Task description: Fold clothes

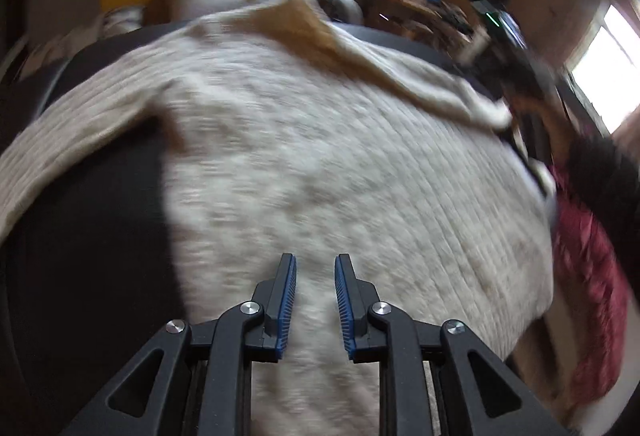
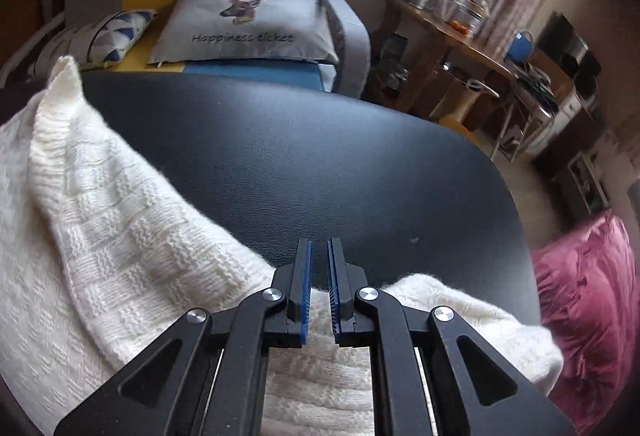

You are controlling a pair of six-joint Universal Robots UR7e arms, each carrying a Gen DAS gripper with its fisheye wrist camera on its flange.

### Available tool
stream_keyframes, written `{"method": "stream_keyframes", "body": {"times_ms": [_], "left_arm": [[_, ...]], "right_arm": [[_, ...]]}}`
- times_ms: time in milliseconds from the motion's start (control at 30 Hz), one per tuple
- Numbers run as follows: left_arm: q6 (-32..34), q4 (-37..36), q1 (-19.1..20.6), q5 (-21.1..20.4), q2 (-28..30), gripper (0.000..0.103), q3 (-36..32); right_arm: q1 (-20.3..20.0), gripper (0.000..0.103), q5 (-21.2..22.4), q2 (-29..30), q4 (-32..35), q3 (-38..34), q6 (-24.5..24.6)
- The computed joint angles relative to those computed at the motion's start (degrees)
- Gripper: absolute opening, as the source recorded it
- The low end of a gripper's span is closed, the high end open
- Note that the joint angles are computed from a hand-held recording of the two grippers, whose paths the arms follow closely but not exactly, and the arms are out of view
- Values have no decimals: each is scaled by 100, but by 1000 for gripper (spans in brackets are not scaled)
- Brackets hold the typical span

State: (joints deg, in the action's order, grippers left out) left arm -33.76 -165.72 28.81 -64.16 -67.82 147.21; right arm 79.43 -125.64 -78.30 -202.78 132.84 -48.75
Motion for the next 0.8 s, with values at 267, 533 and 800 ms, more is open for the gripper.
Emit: {"method": "stream_keyframes", "body": {"times_ms": [267,533,800], "left_arm": [[-917,1047,996,1280,-2164,20,232],[-1402,3422,1210,2944,-3471,20,-1],[-501,2807,2124,3102,-2778,20,-29]], "right_arm": [[643,43,769,-969,-245,1432,16],[1663,43,713,-389,684,2134,1124],[2109,48,355,1018,187,2092,2077]]}}
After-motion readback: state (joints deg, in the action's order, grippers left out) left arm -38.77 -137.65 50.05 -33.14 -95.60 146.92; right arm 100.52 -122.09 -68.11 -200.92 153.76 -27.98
